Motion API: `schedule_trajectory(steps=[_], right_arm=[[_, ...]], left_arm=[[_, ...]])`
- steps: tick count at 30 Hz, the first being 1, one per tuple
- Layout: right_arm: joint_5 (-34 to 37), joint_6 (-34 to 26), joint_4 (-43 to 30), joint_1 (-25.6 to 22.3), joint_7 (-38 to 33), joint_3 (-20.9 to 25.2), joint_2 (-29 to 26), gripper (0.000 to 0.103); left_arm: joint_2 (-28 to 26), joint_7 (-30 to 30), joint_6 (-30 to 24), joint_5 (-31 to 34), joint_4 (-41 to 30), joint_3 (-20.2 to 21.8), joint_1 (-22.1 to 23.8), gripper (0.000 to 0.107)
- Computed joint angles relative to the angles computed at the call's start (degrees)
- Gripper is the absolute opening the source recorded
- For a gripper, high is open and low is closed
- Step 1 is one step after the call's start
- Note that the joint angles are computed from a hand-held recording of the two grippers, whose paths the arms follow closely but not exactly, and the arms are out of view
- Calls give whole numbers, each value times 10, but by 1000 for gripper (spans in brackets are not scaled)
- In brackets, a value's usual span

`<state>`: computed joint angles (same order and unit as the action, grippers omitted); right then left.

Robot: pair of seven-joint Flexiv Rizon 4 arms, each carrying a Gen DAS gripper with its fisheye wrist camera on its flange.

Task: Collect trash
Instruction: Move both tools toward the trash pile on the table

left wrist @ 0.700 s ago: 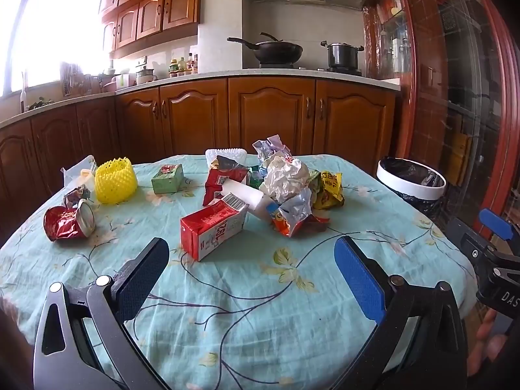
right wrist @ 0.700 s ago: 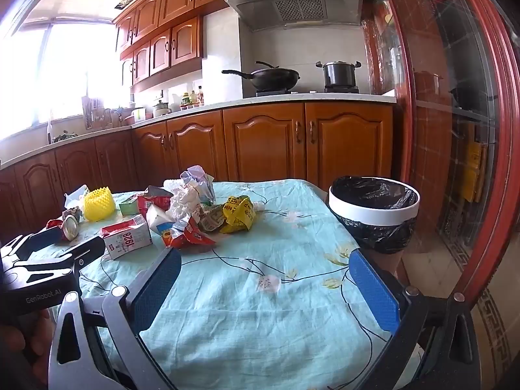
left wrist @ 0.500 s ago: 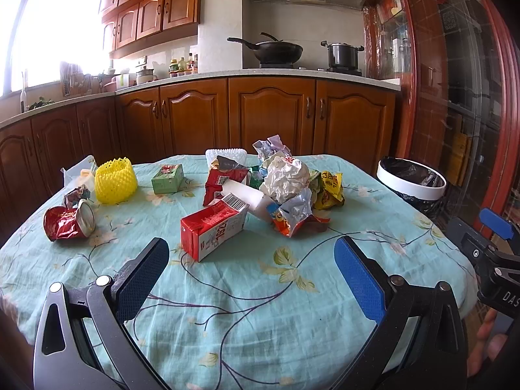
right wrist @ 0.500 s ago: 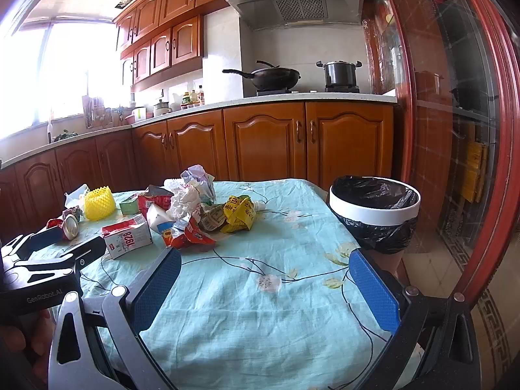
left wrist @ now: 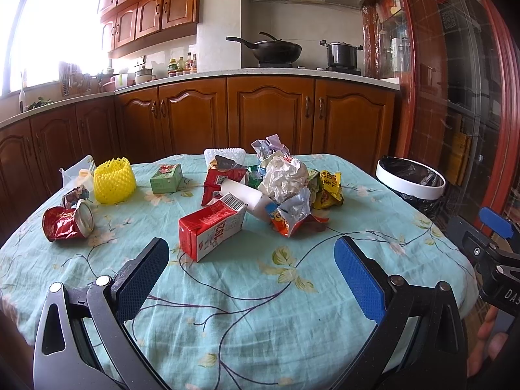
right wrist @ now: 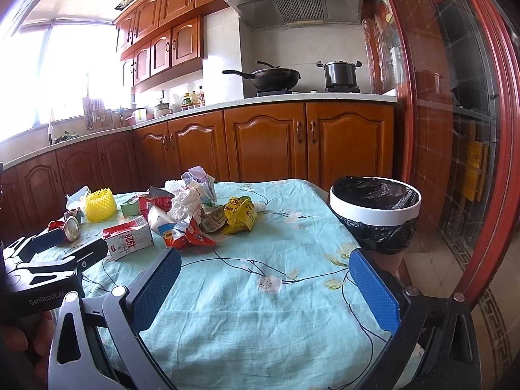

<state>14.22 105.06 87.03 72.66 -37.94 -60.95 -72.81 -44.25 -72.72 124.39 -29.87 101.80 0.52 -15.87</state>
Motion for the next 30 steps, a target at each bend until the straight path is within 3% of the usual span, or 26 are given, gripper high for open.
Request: schedule_trajectory(steps=[13,23,30], right_arm=[[-2,-3,-6,-3,1,4,1,103],[-46,-11,-13,-43,-37,77,58,103],[-89,-9,-45,-111,-51,173,103,103]], left_arm=[[1,-1,-10,-8,-5,3,0,103],[0,-11,-45,-18,-15,17,4,103],[-4,9,-70,-47,-36,48,-11,103]])
